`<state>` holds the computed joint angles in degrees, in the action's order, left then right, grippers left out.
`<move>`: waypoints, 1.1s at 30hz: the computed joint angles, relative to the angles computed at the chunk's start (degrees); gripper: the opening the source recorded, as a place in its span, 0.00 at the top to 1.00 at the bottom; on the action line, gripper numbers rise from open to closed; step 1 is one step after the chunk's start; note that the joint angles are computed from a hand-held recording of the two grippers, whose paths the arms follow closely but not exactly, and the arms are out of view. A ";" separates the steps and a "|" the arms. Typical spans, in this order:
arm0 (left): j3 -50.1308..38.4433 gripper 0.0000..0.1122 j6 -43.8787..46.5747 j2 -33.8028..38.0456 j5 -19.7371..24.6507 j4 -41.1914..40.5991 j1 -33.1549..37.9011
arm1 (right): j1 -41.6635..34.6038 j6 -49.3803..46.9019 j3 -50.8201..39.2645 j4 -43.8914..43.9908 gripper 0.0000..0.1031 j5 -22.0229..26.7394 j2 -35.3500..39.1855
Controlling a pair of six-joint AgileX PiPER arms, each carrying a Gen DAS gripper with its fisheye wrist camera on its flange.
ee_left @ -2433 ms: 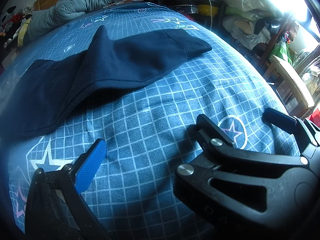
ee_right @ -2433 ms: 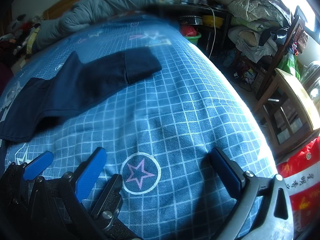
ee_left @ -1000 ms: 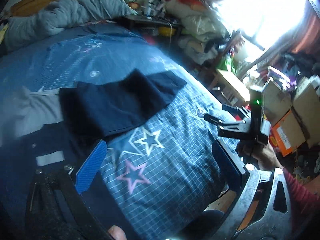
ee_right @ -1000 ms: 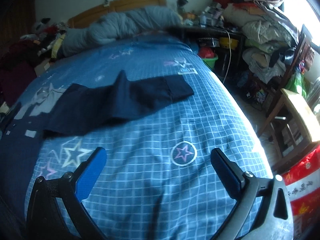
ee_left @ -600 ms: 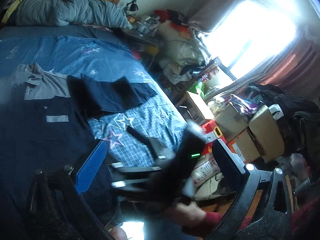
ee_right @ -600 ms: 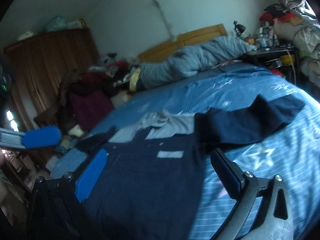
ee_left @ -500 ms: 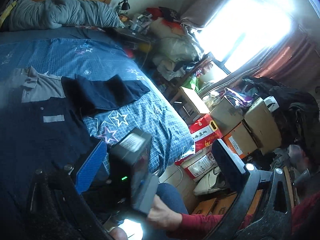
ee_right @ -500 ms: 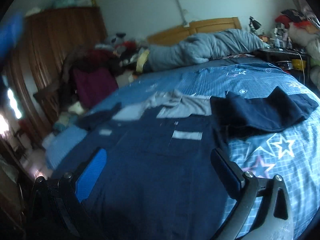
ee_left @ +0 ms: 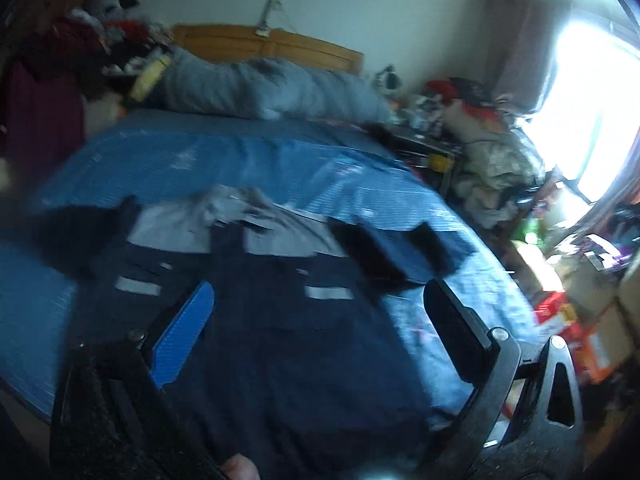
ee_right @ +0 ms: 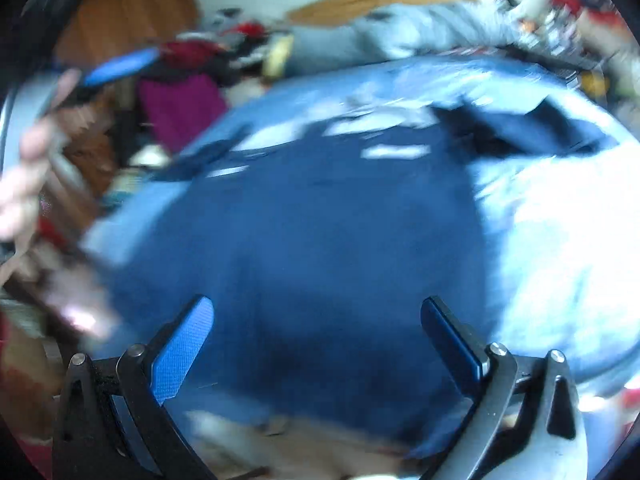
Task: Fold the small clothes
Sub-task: 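Move both grippers over the spread navy jacket toward its grey collar, then grasp the navy jacket sleeve cuff with the right gripper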
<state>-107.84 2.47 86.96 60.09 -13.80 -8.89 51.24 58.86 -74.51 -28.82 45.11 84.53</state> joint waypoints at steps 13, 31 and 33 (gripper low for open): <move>-2.20 0.08 -6.52 23.92 1.71 19.97 3.89 | -29.74 -18.00 -6.25 10.17 0.00 8.61 9.76; 10.61 0.08 -3.82 20.39 -5.28 13.85 7.52 | -50.84 -45.23 -13.63 36.20 0.02 4.10 10.23; 11.34 0.08 -4.06 19.95 -5.70 13.99 7.40 | -58.61 -51.12 -21.45 43.73 0.03 6.16 15.50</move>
<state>-96.50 -1.60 106.91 54.39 0.19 -1.49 -7.38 7.74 -95.96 14.91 51.27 100.03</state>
